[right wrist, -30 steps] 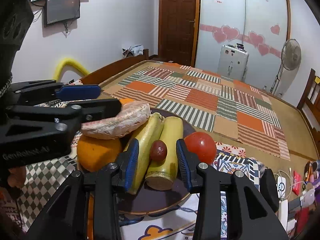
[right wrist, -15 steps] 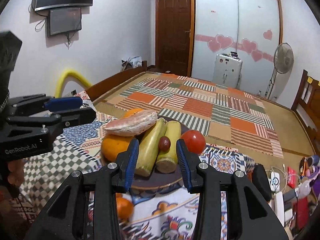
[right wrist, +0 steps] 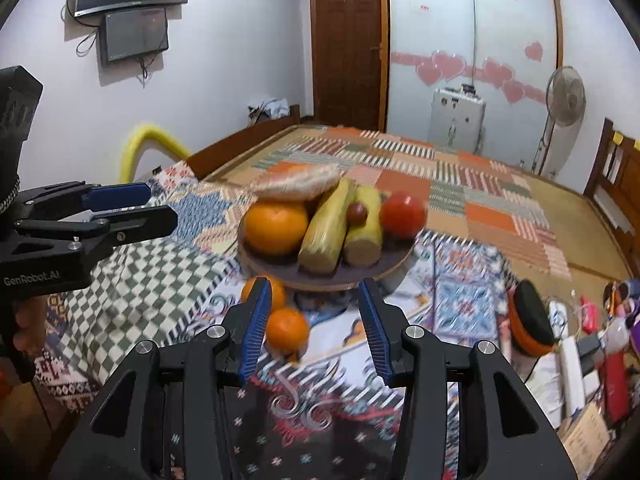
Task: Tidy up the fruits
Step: 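Grasp a small mandarin with the right gripper while the left gripper grasps the other mandarin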
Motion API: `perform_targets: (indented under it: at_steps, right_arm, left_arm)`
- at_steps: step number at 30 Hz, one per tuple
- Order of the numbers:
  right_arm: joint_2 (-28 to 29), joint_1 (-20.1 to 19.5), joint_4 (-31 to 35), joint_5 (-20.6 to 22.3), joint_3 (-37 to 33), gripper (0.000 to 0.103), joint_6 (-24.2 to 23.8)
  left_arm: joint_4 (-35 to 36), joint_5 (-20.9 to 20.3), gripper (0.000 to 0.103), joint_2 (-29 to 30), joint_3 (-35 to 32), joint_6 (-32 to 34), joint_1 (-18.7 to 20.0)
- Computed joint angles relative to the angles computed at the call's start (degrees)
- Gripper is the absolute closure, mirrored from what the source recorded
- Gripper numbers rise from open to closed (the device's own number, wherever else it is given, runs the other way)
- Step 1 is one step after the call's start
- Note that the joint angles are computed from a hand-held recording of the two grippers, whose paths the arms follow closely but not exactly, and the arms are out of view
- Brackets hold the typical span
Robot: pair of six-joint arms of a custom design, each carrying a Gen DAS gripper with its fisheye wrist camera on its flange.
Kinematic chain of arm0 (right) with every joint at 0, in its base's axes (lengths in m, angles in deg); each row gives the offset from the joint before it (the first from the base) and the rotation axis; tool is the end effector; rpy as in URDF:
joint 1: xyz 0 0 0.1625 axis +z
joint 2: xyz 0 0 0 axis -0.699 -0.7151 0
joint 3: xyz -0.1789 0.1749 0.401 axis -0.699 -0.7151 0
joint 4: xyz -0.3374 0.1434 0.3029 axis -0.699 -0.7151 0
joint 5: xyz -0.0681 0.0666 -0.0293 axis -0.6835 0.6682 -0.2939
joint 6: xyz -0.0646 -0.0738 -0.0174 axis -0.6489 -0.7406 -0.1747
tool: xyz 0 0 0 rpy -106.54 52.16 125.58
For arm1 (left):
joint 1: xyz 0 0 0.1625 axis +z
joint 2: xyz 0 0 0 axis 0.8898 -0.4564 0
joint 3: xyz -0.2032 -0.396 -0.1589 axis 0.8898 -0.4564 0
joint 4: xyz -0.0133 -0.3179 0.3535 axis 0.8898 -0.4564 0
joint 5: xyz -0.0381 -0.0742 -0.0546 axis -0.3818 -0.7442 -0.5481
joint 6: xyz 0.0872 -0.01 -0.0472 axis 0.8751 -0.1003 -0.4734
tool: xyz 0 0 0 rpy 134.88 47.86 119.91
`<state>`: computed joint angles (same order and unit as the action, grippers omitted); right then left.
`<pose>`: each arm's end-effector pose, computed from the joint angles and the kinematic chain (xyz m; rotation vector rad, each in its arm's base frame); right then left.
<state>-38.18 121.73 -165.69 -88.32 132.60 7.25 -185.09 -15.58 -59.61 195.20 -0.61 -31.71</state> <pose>0.0359 -0.3796 0.2917 0.6078 -2.2974 0.9639 -0.3434 -0.4378 -0.0340 1.0208 2.3763 -0.8171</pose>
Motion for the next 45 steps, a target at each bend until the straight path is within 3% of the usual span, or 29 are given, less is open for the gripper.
perform_targets:
  at_steps: [12,21,26,40,45]
  right_arm:
    - [3.6,-3.2,3.7,-0.4,-0.7,0.061,1.9]
    - [5.3,-2.8,4.5,-0.9,-1.8,0.062,2.3]
    - [4.7,-3.0,2.8,0.0,-0.7,0.071,0.6]
    - [-1.5,-6.9,1.2,2.5,1.0,0.071,-1.4]
    - [-2.3,-7.7,1.4,3.0,0.9,0.071,-1.6]
  left_arm:
    - [3.1,-2.1,0.043,0.8,1.1,-1.3,2.9]
    - [3.4,-4.4,0.043,2.0,0.4,-0.8,3.8]
    - [3.3,-5.3,0.043,2.9,-0.4,-0.1,3.5]
    - [6.0,-8.0,0.044,6.6,-5.0,-1.4,4.0]
    - [7.9,-9.5,0.051,7.9,-6.9,-2.2,4.4]
